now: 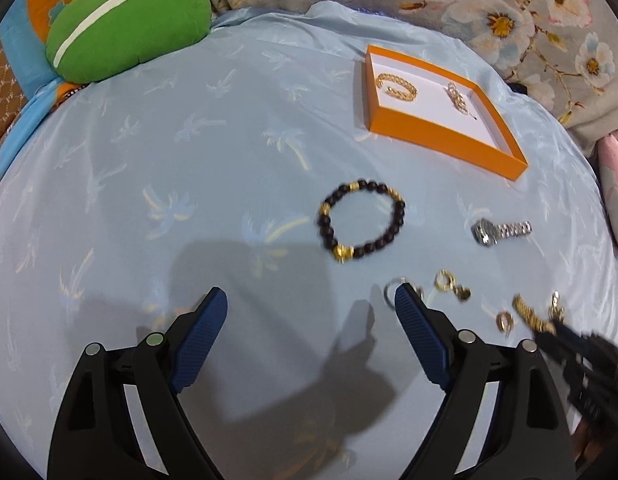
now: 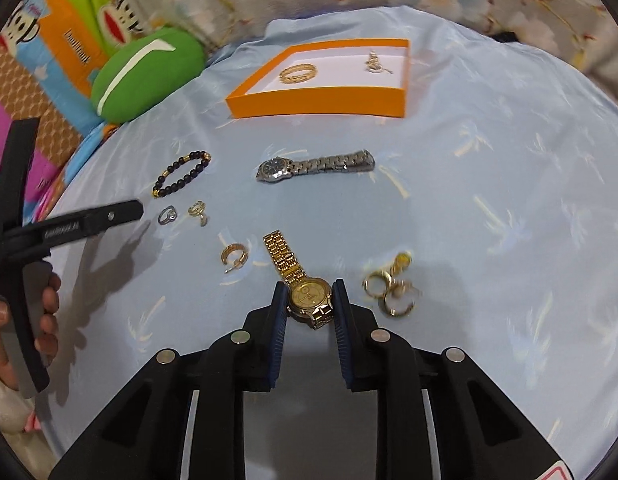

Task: Organize jewelry
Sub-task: 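Grasp the black bead bracelet with the left tool while the right tool grasps the gold watch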

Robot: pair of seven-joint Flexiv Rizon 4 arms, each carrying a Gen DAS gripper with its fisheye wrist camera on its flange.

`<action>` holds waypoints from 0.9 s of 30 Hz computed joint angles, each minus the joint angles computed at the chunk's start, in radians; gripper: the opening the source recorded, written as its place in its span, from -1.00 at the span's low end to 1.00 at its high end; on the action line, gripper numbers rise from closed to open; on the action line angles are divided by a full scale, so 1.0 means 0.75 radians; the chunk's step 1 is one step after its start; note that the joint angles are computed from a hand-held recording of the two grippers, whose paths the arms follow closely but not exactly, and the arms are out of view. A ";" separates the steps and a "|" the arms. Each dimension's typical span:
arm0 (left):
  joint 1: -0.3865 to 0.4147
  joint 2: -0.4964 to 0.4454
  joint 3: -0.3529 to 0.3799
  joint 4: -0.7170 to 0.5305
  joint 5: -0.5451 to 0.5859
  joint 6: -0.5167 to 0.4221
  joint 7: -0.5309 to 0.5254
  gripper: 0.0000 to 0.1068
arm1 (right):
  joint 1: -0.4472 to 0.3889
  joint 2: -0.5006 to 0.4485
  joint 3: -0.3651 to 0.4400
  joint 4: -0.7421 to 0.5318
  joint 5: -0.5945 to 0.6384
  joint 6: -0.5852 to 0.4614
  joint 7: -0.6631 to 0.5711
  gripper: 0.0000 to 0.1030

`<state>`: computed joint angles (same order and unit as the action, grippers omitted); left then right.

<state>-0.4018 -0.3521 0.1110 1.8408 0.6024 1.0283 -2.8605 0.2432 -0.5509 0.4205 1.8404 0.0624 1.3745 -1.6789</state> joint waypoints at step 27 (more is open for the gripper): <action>-0.009 -0.150 0.049 -0.180 -0.002 0.011 0.147 -0.87 | 0.103 0.010 -0.151 0.151 -0.307 0.246 0.364 -0.55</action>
<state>-0.4083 -0.4648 0.1476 1.7055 0.6007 1.0367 -2.7501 0.3206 -0.5437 0.3070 1.9537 -0.1677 1.5589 -1.4056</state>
